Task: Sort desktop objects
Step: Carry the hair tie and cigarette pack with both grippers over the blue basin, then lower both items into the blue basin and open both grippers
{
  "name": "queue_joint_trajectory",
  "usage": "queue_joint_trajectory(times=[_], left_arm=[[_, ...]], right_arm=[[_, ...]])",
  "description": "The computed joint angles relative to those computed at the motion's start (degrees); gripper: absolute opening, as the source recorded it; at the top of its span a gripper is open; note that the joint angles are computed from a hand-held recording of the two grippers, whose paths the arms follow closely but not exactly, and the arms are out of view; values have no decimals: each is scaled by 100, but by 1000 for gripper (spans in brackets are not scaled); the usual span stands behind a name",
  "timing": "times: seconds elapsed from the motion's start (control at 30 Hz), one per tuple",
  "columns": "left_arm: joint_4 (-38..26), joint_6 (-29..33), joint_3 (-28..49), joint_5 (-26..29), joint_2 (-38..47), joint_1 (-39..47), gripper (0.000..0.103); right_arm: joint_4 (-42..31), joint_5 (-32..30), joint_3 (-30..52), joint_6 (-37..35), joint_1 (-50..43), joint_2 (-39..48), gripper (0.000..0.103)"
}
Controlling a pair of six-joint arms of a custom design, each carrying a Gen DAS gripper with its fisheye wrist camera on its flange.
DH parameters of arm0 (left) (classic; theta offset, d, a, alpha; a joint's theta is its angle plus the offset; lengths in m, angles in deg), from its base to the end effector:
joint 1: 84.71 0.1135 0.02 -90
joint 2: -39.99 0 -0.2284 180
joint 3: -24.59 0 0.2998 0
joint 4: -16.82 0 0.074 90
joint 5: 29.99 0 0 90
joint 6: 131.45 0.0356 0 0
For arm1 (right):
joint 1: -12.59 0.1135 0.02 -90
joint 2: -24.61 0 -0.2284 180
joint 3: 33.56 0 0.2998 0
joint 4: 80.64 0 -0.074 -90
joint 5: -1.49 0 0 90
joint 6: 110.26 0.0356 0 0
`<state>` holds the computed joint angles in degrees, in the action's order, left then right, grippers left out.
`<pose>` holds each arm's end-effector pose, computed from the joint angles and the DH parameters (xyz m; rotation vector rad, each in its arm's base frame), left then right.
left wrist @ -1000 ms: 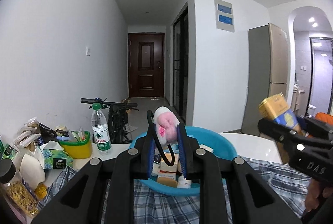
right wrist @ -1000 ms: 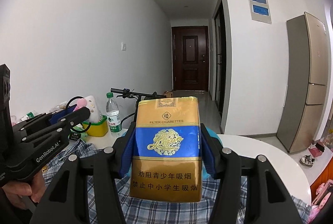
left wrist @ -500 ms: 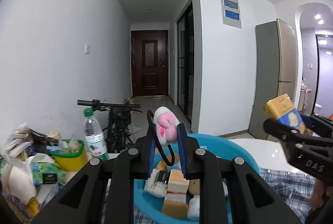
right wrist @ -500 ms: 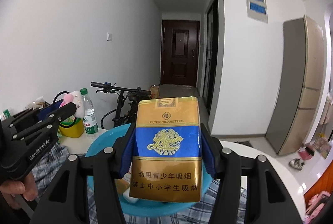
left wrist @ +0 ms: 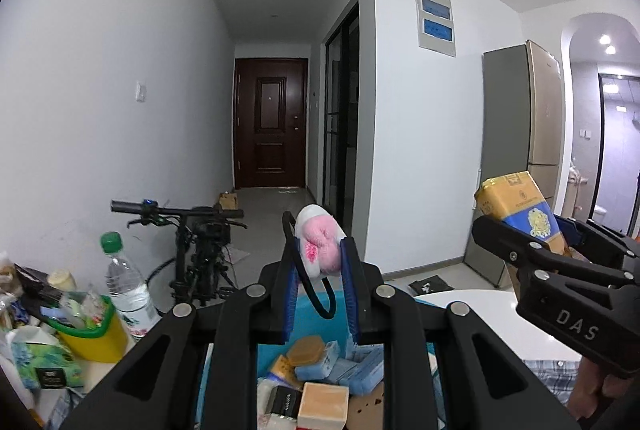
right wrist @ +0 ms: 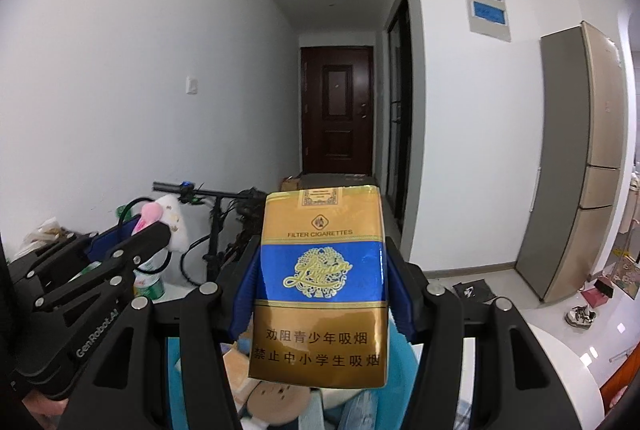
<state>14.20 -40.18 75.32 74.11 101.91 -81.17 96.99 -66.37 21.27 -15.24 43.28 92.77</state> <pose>0.3119 0.0106 0.2309 0.1387 1.8021 -0.1631 0.2904 0.1568 0.2274 -0.1401 1.8196 0.0832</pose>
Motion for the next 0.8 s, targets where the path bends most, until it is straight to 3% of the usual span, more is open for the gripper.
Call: queue_joint_trajectory(times=[0.27, 0.37, 0.57, 0.67, 0.8], left_arm=[[496, 252, 405, 99, 1089, 270, 21], [267, 93, 833, 420, 1569, 436, 21], [140, 103, 1046, 489, 1860, 518, 21], [-232, 214, 1301, 489, 2080, 494, 21], [-1337, 361, 2091, 592, 2751, 451, 21]], right_arm=[[318, -293, 348, 85, -207, 793, 55], [346, -339, 519, 47, -266, 1061, 55], [226, -479, 704, 47, -350, 1276, 55], [154, -563, 742, 18, -388, 1264, 55], [128, -626, 779, 17, -435, 1276, 55]])
